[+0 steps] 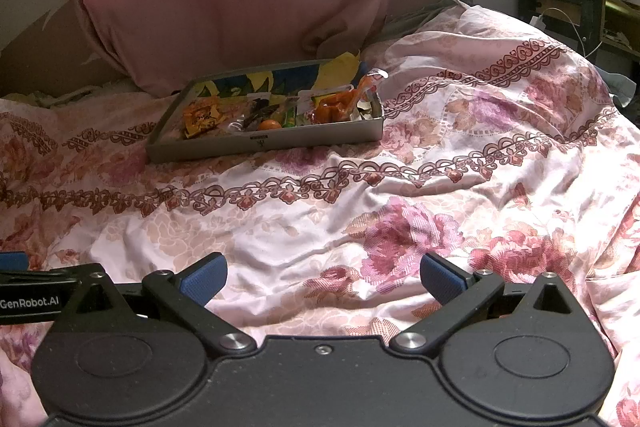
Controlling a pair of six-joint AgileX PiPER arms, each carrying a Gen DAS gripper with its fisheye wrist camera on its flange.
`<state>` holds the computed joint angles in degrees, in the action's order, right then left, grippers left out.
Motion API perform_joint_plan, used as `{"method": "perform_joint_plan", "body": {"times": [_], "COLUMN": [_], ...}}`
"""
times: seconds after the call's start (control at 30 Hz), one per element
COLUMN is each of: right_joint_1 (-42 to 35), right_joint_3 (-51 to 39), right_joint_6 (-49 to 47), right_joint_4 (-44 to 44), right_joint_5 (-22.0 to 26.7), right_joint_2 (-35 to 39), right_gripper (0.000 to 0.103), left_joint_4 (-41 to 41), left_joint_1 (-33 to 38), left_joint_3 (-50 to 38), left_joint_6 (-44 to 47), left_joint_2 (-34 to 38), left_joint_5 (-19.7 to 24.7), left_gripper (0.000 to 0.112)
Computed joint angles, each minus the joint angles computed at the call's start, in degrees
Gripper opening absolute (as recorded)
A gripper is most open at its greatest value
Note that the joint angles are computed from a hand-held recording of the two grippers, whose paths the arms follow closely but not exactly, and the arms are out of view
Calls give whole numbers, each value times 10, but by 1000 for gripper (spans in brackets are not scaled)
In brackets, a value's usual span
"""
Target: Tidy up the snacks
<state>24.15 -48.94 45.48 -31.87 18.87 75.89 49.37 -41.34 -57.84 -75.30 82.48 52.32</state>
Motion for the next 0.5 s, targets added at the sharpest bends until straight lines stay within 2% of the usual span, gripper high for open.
{"method": "perform_joint_plan", "body": {"times": [0.5], "right_joint_1": [1], "right_joint_3": [1], "right_joint_6": [4], "right_joint_4": [-4], "right_joint_5": [0], "right_joint_2": [0], "right_gripper": [102], "left_joint_4": [-8], "left_joint_1": [6], "left_joint_3": [-4], "left_joint_6": [-2], "left_joint_2": [2], "left_joint_5": [2], "left_gripper": [102]}}
